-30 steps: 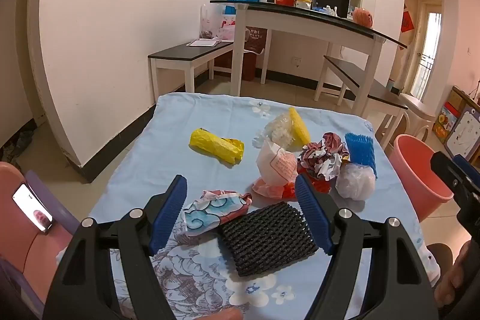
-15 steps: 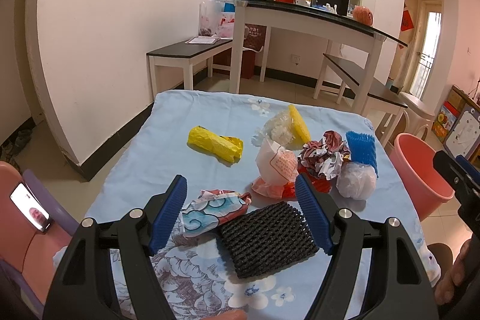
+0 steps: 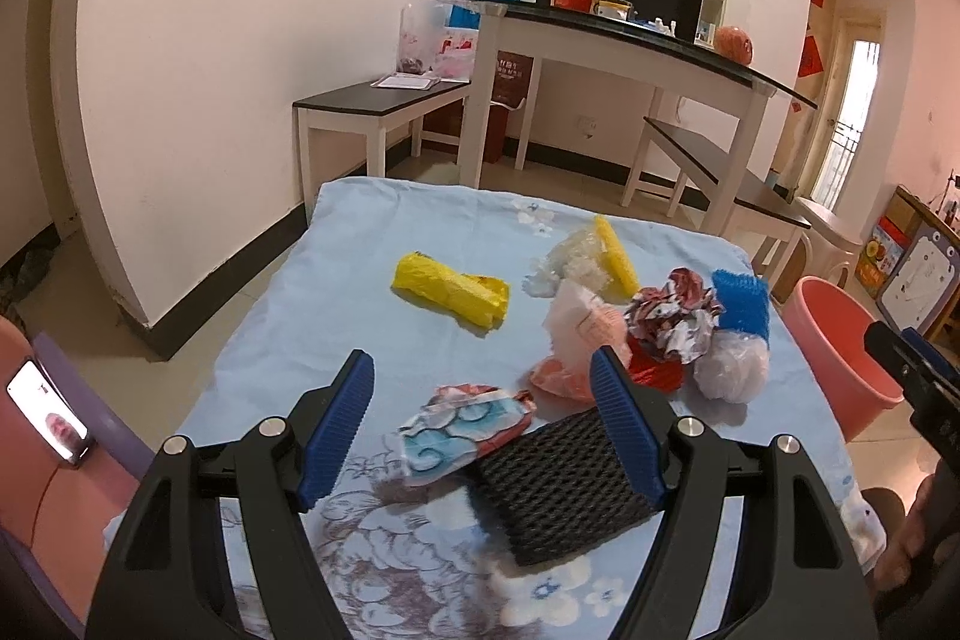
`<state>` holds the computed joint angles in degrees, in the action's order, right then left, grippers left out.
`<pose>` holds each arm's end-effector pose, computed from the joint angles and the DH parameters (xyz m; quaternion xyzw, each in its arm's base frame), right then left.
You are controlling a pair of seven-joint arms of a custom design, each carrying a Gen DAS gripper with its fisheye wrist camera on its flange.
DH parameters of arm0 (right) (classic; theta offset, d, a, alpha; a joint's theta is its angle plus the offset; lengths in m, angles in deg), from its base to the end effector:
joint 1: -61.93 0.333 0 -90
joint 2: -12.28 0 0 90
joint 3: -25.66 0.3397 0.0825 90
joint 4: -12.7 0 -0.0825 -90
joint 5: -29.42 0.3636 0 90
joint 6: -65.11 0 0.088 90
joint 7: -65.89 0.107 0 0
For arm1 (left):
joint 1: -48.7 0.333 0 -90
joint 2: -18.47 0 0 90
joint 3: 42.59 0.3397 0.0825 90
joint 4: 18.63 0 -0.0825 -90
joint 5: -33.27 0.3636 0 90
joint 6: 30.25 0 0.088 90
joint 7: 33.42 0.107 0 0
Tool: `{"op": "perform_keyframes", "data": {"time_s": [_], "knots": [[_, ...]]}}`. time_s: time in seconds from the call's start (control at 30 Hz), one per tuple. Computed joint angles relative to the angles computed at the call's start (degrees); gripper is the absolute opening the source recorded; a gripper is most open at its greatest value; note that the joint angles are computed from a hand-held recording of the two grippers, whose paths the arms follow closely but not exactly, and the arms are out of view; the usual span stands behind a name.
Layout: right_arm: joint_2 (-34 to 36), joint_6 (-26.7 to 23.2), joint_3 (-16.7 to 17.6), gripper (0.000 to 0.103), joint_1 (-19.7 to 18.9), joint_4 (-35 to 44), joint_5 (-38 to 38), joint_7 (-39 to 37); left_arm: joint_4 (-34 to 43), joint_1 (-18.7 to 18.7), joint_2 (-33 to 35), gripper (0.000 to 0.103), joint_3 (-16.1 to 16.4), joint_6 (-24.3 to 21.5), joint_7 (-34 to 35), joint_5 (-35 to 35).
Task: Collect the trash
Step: 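Move the right gripper toward the blue mesh sponge on the pile, then grasp the blue mesh sponge with the right gripper while the left gripper grasps the patterned wrapper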
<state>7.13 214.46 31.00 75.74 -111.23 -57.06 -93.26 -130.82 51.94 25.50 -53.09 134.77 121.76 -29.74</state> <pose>0.4941 0.1953 0.5108 -0.4668 0.7078 -0.4003 0.3477 0.6056 -0.0207 0.5158 -0.5307 0.7084 -0.4076 0.2243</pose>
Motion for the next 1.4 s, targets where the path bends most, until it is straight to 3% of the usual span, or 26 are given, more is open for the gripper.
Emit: {"op": "perform_keyframes", "data": {"time_s": [0.1, 0.33, 0.57, 0.77, 0.93, 1.17, 1.4], "knots": [[0.6, 1.3, -0.4, 0.081, -0.2, 0.1, -0.1, 0.0, -0.1, 1.0, 0.0, 0.075, 0.4, -1.9, 2.0, -1.3], [2.4, 3.5, -1.2, 0.08, -0.5, 0.8, 0.0, 0.2, 0.1, 1.8, 1.6, 0.075, 1.5, -3.7, -1.8, 3.0], [3.7, 5.5, -1.9, 0.08, -0.7, 1.7, -0.3, 0.3, 2.1, 2.6, 3.9, 0.075, 0.7, -5.8, -8.0, 8.7], [4.1, 6.5, -2.4, 0.08, -0.9, 2.0, -1.5, 0.8, 3.7, 4.1, 5.6, 0.075, -0.6, -7.7, -7.6, 9.3], [4.9, 8.8, -3.0, 0.08, -1.4, 2.6, -1.4, 1.2, 5.3, 4.7, 6.9, 0.058, -0.7, -10.9, -9.4, 11.5], [6.5, 10.6, -3.5, 0.079, -1.6, 4.1, -1.2, 0.1, 7.1, 5.9, 8.3, 0.016, -1.0, -15.0, -11.4, 12.7], [9.4, 14.5, -4.7, 0.071, -2.1, 7.6, 0.2, -3.0, 6.8, 6.7, 7.2, 0.007, -1.5, -15.7, -7.1, 8.2]]}}
